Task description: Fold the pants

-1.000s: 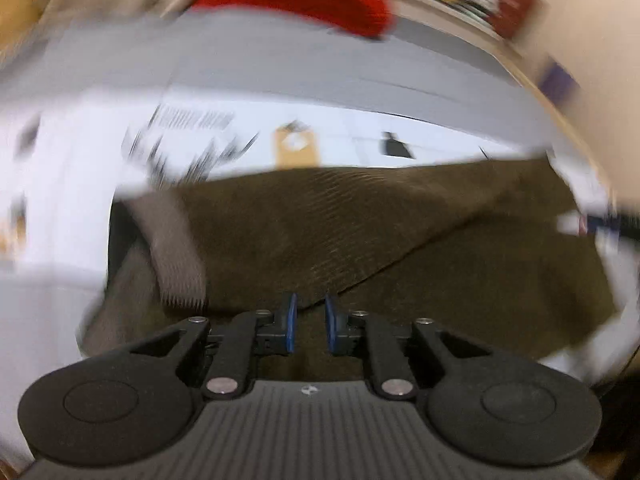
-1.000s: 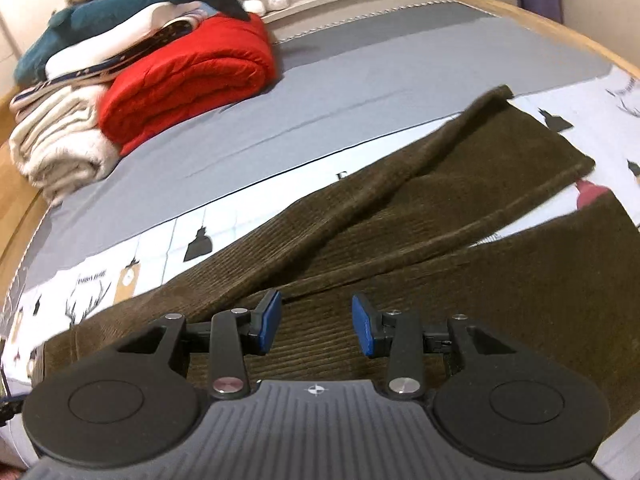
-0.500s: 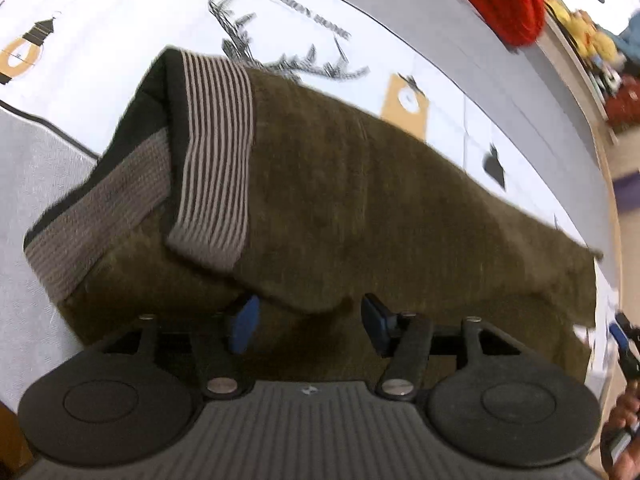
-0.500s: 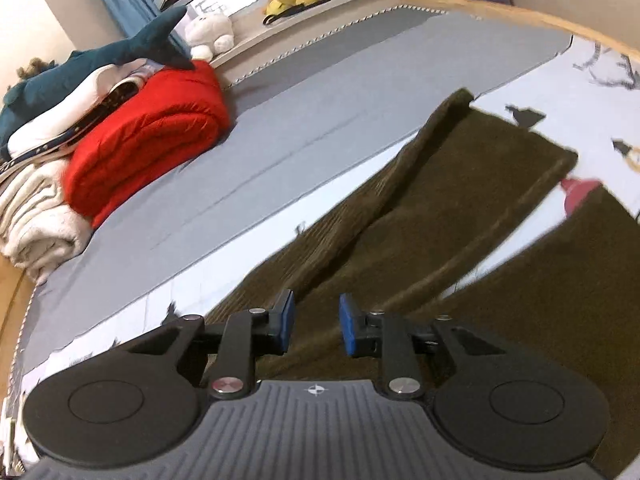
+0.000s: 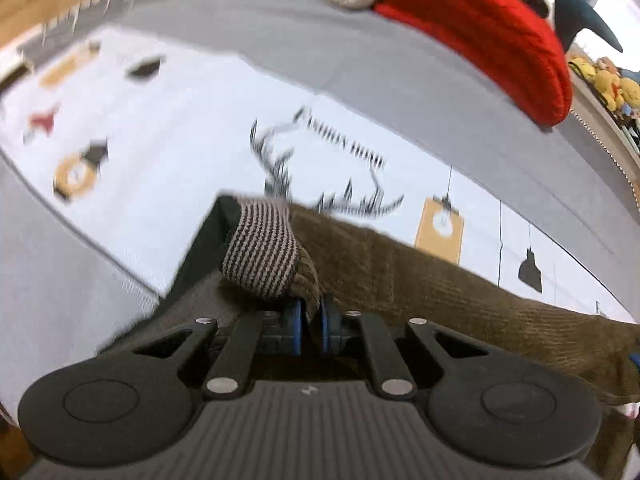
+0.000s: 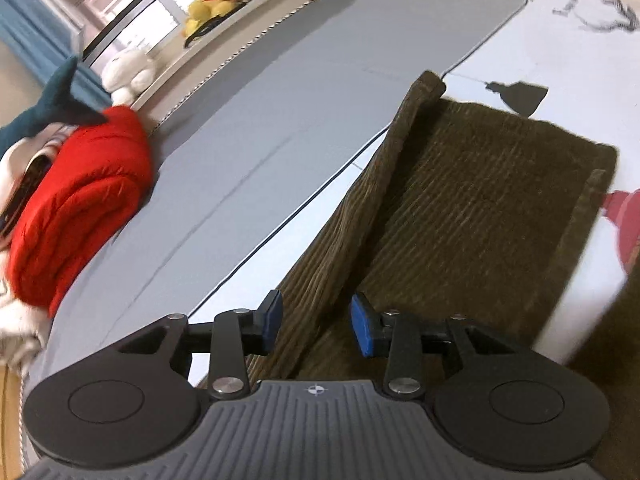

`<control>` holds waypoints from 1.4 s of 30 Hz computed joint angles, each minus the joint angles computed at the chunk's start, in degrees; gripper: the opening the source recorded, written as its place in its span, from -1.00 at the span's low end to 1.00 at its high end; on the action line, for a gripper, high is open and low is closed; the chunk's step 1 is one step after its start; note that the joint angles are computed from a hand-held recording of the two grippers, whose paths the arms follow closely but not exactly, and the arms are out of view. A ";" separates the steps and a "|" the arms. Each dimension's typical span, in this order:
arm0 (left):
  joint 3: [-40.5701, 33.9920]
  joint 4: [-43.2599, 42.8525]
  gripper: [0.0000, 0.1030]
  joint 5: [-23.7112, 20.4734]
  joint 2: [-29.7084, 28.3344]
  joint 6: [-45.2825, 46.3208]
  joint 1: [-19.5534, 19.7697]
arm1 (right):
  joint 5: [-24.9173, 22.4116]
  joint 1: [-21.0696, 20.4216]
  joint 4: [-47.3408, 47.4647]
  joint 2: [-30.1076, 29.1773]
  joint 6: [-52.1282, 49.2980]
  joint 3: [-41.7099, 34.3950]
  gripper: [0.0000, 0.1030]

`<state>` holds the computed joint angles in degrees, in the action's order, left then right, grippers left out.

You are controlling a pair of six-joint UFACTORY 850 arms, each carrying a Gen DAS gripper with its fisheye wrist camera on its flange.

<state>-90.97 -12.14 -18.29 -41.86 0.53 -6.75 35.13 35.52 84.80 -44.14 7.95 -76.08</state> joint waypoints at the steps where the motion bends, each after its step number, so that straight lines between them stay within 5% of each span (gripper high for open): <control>1: 0.17 0.48 -0.82 0.78 0.15 -0.29 -0.05 | 0.07 -0.41 -0.55 -0.49 0.59 -0.22 -0.21; 8: 1.26 1.52 -0.82 3.57 0.71 0.90 -0.03 | -0.32 -2.38 4.43 -4.47 -3.80 -4.06 -0.20; 10: 1.57 1.79 -0.83 3.89 0.72 1.07 -0.06 | 1.08 -2.14 4.64 -4.92 -5.95 -4.80 -0.47; 11: 1.55 2.13 -0.83 4.03 0.66 1.01 -0.15 | 1.71 -2.01 2.96 -4.89 -4.82 -4.57 -0.77; 16: 1.89 3.39 -0.85 5.27 0.85 1.47 -0.25 | 8.49 -0.20 3.60 -1.98 -5.69 -3.09 -0.82; 22: 2.63 -9.34 -0.86 3.40 2.06 13.96 1.37 | 14.46 4.91 12.06 6.36 -14.02 0.12 -0.82; 28: 7.77 -22.73 -0.90 2.81 6.13 30.34 3.89 | 20.98 14.54 21.84 13.65 -21.60 5.90 -0.83; 31: 10.74 -22.15 -0.91 2.07 8.05 31.69 5.20 | 22.99 20.02 26.08 14.71 -21.30 8.41 -0.83; 33: 11.53 -16.24 -0.91 -0.15 8.42 26.96 5.90 | 20.34 22.61 28.38 14.90 -19.82 10.38 -0.83; 37: 9.81 -7.78 -0.87 -7.44 6.86 17.31 6.96 | 2.61 22.30 32.07 16.42 -15.45 16.38 -0.83; 39: 8.84 -6.44 -0.77 -9.36 6.26 12.57 7.35 | 1.37 21.94 35.24 16.49 -16.92 17.46 -0.76; 42: 9.02 -4.22 -0.25 -8.14 6.89 5.81 7.25 | 2.44 21.73 33.25 17.92 -12.76 20.03 -0.76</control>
<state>-81.95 -16.35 -26.43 -34.97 6.34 0.49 37.57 57.25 118.05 -26.21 -4.81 -56.05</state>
